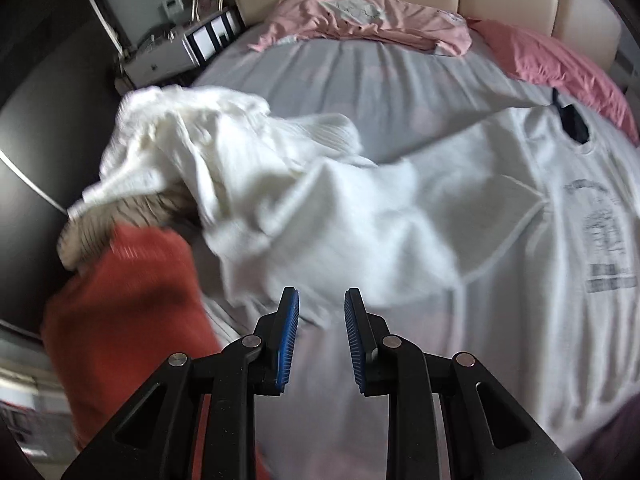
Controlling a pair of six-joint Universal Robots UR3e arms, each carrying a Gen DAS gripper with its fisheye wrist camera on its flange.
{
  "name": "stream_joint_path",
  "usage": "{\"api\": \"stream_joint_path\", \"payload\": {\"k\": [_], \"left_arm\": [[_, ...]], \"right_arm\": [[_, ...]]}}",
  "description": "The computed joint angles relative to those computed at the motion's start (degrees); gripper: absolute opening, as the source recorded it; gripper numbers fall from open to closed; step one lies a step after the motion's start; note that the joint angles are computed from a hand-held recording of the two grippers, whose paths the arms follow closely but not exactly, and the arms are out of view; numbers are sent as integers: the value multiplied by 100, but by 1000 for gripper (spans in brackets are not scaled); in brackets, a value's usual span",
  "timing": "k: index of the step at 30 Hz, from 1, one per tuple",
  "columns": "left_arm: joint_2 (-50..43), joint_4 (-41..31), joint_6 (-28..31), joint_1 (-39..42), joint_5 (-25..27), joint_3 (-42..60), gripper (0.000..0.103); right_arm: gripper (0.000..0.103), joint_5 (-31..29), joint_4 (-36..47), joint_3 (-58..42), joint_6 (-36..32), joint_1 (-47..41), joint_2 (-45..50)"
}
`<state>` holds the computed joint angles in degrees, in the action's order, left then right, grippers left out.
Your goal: Fold clothes
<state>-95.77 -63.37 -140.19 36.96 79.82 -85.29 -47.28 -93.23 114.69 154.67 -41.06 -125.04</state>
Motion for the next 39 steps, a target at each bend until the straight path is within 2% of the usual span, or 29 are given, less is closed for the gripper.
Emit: {"api": "stream_joint_path", "payload": {"k": [2,6,8,9,10,12,14,18,19,20,21,25,30,33,35,39], "left_arm": [[-336,379,166,-73,147,101,25],[-1013,1165,495,-243,456,305,26],[-1310,1555,525,-328,634,408,26],[-1411,1587,545,-350,653,495,33],[-1505,1631,575,-371,672,571,47],[-1591,1894,752,-399,718,535,60],[-1690,2119,955,-422,783,479,61],[-2066,2114,863,-482,968,798,60],[-2132,2130,824,-487,986,858,55],[-2152,1993,771,-456,902,941,47],[-2155,1791,749,-418,815,1038,31],[-1988,1375,761,-397,668,1097,16],[-1589,462,669,-526,503,1433,14],[-1330,-454,491,-704,264,2010,13],[-1282,-1141,318,-877,142,2607,13],[-1571,-2319,-56,-1499,345,4157,13]], "right_arm": [[49,-147,-1321,711,566,456,-48],[49,-877,-3082,1050,1041,1538,658],[49,-948,-3493,1123,1053,1770,887],[49,-907,-3579,1163,1048,1789,988],[49,-862,-3660,1202,1040,1803,1091],[49,-885,-3896,1240,1115,1894,1407],[49,-1022,-4108,1217,1268,2002,1696],[49,-1156,-4364,1197,1428,2104,2002],[49,-1163,-4361,1189,1422,2120,2021],[49,-1199,-4385,1172,1429,2162,2072],[49,-1256,-4379,1155,1430,2199,2091],[49,-1433,-4455,1109,1437,2322,2225],[49,-1335,-4450,1185,1398,2217,2055],[49,-1200,-4311,1262,1340,2033,1780],[49,-1084,-4184,1307,1311,1871,1607],[49,-696,-3767,1437,1127,1414,1166]]}}
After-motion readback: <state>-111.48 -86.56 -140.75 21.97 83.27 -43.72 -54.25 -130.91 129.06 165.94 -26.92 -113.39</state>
